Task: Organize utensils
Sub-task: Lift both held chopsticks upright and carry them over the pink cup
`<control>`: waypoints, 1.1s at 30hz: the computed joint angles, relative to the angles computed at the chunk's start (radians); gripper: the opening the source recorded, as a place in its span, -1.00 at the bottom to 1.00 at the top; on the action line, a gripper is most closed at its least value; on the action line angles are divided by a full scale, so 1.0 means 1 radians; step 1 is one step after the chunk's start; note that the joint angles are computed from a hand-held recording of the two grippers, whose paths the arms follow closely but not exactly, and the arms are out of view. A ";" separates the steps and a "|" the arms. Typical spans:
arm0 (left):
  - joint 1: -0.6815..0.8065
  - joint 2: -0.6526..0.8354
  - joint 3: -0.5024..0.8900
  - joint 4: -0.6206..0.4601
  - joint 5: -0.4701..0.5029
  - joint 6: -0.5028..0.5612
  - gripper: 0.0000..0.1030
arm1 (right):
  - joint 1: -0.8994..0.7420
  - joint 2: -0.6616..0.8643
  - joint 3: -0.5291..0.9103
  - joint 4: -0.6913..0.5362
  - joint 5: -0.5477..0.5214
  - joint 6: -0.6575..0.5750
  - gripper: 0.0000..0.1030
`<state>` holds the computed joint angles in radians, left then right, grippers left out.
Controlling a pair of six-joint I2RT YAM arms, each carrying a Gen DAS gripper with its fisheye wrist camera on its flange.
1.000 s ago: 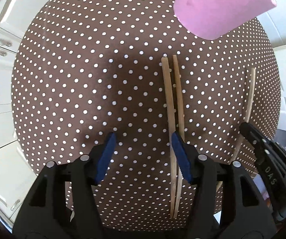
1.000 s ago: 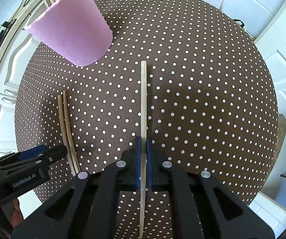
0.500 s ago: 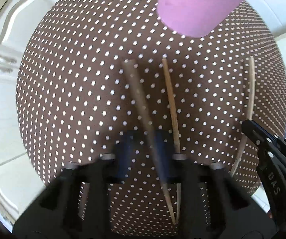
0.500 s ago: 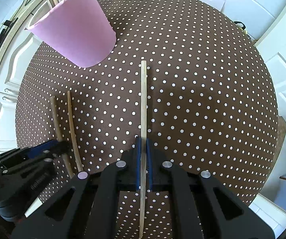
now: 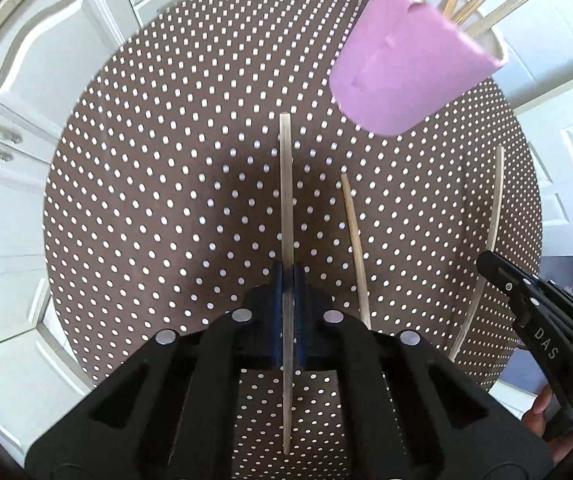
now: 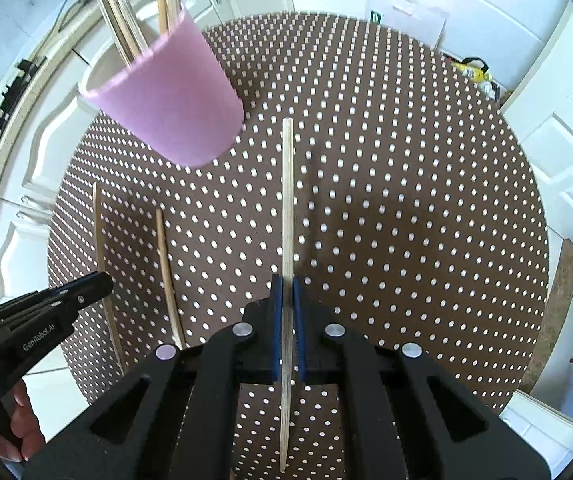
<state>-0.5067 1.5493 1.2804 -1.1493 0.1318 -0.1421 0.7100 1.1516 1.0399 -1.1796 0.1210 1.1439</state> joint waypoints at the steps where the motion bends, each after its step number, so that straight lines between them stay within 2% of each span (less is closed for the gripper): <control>1: 0.050 0.005 0.056 -0.042 0.003 0.052 -0.90 | 0.002 -0.004 0.013 -0.010 0.012 0.003 -0.91; 6: 0.083 -0.022 0.144 -0.077 0.015 0.088 -0.89 | 0.024 -0.011 0.114 -0.086 0.092 0.026 -0.91; 8: 0.033 -0.005 0.240 -0.118 0.004 0.039 -0.89 | 0.016 -0.006 0.152 -0.103 0.117 0.014 -0.91; 12: 0.059 -0.004 0.344 -0.156 0.017 0.064 -0.89 | -0.009 -0.001 0.250 -0.146 0.171 -0.004 -0.91; 17: 0.072 -0.033 0.357 -0.118 0.032 0.059 -0.89 | -0.031 0.006 0.352 -0.191 0.240 -0.039 -0.91; 20: 0.077 -0.011 0.463 -0.145 0.030 0.062 -0.89 | -0.044 0.010 0.403 -0.202 0.268 -0.058 -0.91; 25: 0.099 -0.024 0.502 -0.115 0.036 0.054 -0.89 | -0.043 0.024 0.486 -0.225 0.317 -0.071 -0.91; 33: 0.136 0.010 0.648 -0.112 0.066 0.049 -0.89 | -0.029 0.058 0.644 -0.259 0.392 -0.102 -0.91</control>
<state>-0.3709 1.5595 1.9281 -1.2612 0.1975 -0.0927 0.6806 1.2096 1.6834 -1.4385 0.5132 1.0418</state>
